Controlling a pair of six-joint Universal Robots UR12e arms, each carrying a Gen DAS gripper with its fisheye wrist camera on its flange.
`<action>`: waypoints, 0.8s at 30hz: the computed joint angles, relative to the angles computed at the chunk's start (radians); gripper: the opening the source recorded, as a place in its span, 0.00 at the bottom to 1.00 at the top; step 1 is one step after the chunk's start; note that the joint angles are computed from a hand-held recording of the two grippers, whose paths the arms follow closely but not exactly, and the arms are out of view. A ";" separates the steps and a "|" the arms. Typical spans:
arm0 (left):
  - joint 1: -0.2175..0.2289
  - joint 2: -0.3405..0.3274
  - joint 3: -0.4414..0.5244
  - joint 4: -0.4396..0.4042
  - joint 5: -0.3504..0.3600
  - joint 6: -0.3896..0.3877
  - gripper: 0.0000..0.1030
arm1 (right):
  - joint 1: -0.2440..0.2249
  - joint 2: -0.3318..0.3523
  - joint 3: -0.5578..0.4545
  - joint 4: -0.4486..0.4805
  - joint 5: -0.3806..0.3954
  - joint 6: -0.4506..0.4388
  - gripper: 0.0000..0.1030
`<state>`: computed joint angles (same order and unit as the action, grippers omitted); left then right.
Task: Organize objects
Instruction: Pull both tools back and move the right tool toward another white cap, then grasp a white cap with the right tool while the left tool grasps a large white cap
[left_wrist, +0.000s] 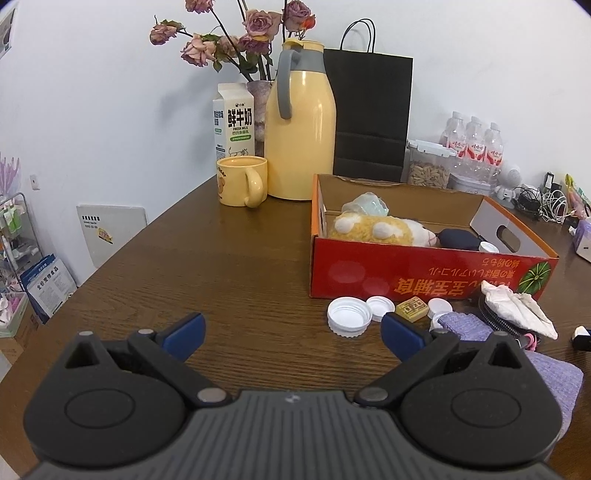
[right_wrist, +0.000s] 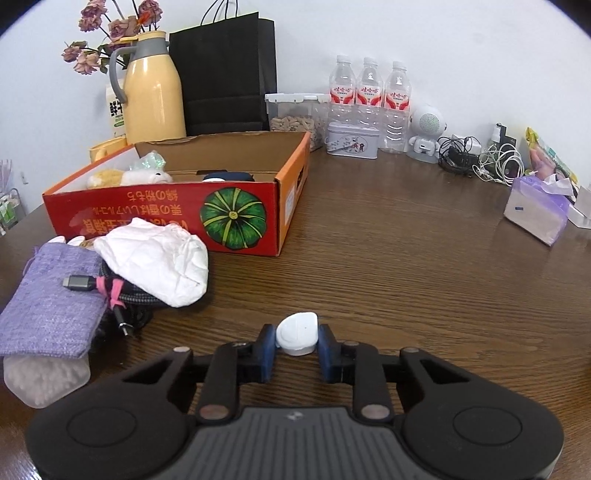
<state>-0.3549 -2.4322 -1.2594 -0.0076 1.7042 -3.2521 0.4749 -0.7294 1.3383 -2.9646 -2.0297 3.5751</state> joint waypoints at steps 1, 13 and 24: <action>0.000 -0.002 0.003 -0.003 -0.001 0.001 1.00 | 0.000 0.000 0.000 -0.002 -0.002 -0.001 0.22; -0.002 -0.069 0.123 -0.149 -0.021 0.077 1.00 | 0.012 0.017 -0.045 -0.069 -0.010 -0.050 0.22; 0.009 -0.127 0.224 -0.238 -0.127 0.144 0.49 | 0.016 0.041 -0.098 -0.070 0.012 -0.083 0.22</action>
<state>-0.3462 -2.5589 -1.0358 -0.2461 1.5776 -3.1081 0.4905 -0.6884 1.2401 -3.0348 -2.0173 3.4917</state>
